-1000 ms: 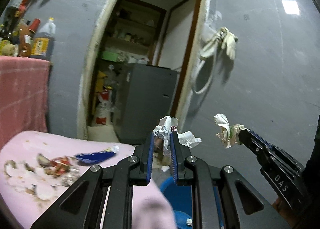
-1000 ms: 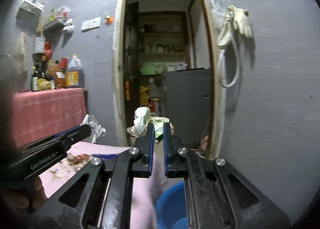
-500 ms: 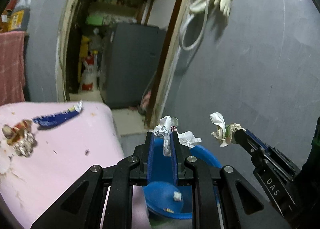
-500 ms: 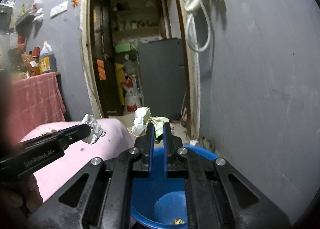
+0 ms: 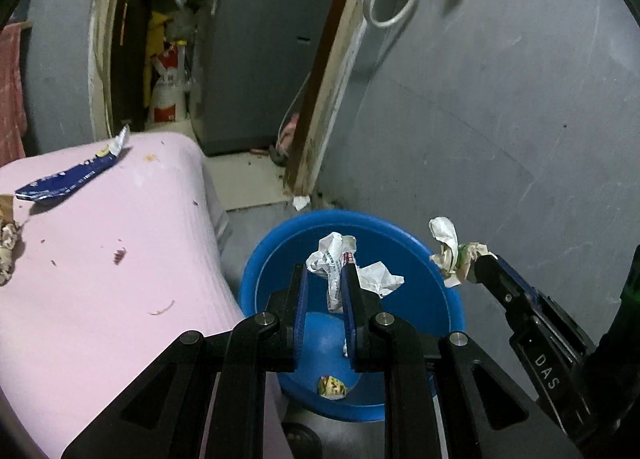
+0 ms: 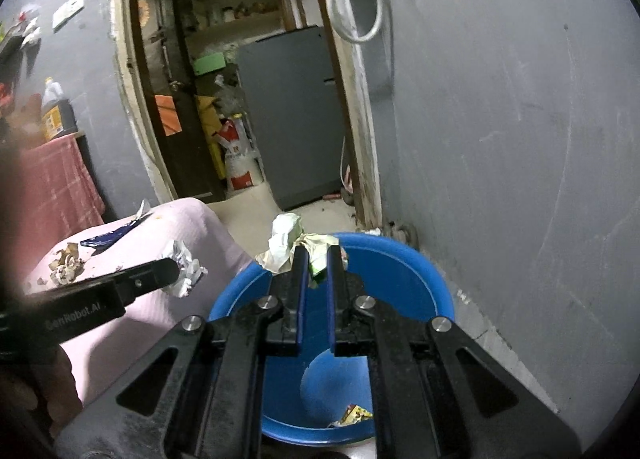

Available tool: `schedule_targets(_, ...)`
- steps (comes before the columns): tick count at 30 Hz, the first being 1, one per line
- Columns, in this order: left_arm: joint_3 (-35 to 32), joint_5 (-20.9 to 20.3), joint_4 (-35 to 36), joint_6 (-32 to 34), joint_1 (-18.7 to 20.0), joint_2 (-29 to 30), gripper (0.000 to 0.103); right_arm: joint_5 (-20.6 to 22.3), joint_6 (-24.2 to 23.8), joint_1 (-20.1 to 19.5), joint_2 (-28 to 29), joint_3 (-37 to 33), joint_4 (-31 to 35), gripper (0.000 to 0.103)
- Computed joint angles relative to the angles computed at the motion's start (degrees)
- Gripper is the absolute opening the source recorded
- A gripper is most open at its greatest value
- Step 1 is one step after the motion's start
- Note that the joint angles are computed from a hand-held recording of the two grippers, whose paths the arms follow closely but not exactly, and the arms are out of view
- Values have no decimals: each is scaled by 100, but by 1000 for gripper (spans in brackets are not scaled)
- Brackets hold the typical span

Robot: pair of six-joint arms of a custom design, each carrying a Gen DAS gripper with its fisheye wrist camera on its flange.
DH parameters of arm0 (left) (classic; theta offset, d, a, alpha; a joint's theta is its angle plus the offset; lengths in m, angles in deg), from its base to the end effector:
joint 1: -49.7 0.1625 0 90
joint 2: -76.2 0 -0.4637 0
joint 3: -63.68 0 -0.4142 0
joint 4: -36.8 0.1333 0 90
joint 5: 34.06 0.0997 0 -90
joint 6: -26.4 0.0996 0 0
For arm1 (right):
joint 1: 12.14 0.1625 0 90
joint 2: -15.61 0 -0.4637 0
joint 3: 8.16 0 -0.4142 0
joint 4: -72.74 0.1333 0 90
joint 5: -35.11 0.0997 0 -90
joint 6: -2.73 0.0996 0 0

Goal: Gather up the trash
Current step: 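Carry both crumpled pieces over the blue bucket and open both tools, then move both open tools back over the remaining trash on the table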

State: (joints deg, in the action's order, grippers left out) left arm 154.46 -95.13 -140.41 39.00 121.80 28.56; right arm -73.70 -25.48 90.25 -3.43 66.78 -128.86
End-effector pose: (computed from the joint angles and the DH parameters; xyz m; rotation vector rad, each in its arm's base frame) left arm -0.0569 -0.7666 0.2286 0.4041 2.4704 -1.0363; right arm 0.2715 -0.7642 0.0000 0.6436 -2.3527 1.2162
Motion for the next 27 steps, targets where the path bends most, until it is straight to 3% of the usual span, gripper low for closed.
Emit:
schedule_targets(7,-242,178,521,-158,51,135,19,-57,357,-71,14,-122,327,11)
schedule_targets(10,-214,200,504,-164,55,138,28,-55,465,-99,0,-119,407,12)
schedule_targets(15,-130,171,303,-137,46,79,31,-19,502,-100,-37,-78,389,13)
schedule_targets(20,39,167,-55,-73,15,-86,38,82,406,-16,-59,12,80,32)
schedule_targets(27,273,182,-589,12,-13,-391,53,261,249,161,-113,78,-187,50)
